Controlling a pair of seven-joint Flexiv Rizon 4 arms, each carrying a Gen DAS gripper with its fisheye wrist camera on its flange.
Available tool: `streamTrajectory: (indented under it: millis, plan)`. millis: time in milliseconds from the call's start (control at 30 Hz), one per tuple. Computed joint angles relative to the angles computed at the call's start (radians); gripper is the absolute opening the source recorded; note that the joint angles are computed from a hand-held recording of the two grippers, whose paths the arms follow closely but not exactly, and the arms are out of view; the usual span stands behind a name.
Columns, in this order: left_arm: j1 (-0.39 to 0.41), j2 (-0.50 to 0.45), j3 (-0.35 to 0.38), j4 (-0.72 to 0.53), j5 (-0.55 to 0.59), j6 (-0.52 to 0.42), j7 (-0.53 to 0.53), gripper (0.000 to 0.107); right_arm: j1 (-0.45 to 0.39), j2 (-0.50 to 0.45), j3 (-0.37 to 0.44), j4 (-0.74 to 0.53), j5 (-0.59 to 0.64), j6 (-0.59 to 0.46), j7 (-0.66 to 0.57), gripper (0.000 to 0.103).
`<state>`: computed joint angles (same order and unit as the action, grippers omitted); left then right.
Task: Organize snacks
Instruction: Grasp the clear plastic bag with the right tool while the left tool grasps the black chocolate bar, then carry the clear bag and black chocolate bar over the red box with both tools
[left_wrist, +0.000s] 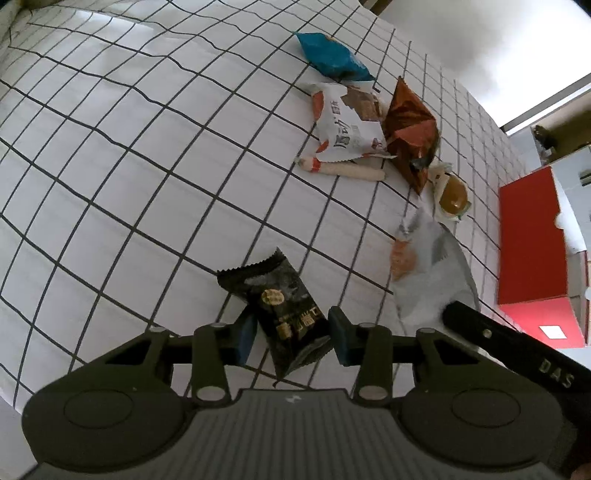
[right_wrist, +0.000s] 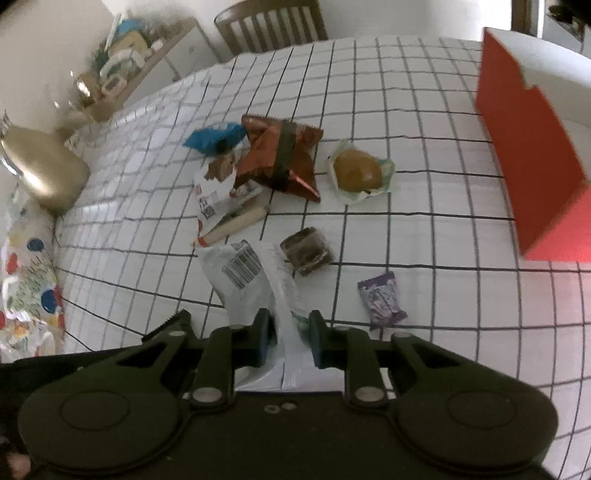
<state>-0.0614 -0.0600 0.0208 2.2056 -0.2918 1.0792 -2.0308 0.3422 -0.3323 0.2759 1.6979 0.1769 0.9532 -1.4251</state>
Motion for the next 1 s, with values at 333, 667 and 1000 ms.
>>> streamTrajectory:
  millis: [333,667,1000]
  plan:
    - [-0.014,0.035,-0.012,0.008,-0.083,0.006,0.097,0.034,-0.029,0.103,-0.011,0.075,0.039,0.062,0.019,0.019]
    - [-0.044,0.035,-0.034,-0.043,-0.160,0.008,0.193,0.028,-0.053,0.172,-0.046,0.113,0.024,0.110,0.049,0.018]
    - [-0.074,0.010,-0.057,-0.156,-0.147,-0.018,0.218,0.027,-0.094,0.208,-0.075,0.126,0.024,0.157,0.046,0.018]
